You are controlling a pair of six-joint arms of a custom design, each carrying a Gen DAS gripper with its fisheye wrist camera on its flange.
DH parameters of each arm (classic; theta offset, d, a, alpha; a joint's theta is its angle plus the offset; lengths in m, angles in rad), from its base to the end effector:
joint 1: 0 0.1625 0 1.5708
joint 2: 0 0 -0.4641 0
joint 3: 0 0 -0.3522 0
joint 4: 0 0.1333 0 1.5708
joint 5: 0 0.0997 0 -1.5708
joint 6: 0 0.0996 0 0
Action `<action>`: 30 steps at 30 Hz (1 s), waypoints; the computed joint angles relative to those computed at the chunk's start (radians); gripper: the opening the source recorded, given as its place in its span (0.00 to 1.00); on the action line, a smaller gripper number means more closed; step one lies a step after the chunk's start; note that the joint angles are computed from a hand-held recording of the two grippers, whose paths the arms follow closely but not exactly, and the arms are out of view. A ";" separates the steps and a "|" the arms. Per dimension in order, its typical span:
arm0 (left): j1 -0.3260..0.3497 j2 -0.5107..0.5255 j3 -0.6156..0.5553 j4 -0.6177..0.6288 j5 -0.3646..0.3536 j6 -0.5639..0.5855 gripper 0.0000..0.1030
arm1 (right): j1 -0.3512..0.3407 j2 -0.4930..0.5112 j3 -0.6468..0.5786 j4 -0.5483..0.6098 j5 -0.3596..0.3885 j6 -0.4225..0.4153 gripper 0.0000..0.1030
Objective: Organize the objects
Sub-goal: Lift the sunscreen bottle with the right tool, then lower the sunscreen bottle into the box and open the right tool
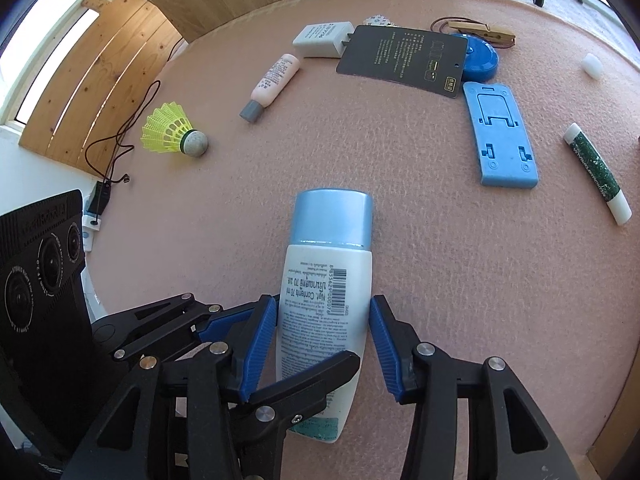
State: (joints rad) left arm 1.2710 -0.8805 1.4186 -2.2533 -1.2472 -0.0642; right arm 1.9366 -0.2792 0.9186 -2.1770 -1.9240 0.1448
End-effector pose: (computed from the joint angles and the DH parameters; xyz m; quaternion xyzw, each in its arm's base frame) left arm -0.0521 -0.7272 0.2607 0.1041 0.9789 -0.0991 0.1451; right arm 0.3875 -0.7353 -0.0165 0.1114 -0.9780 0.0285 0.1741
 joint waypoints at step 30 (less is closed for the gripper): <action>-0.214 0.194 -0.170 -0.029 -0.126 0.136 0.48 | -0.029 -0.384 0.417 -0.379 -0.191 0.035 0.40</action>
State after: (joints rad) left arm 1.0571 -0.6864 1.2485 -2.2828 -1.3729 0.0716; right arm 1.9075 -0.6636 1.3357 -2.5556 -2.1154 0.1800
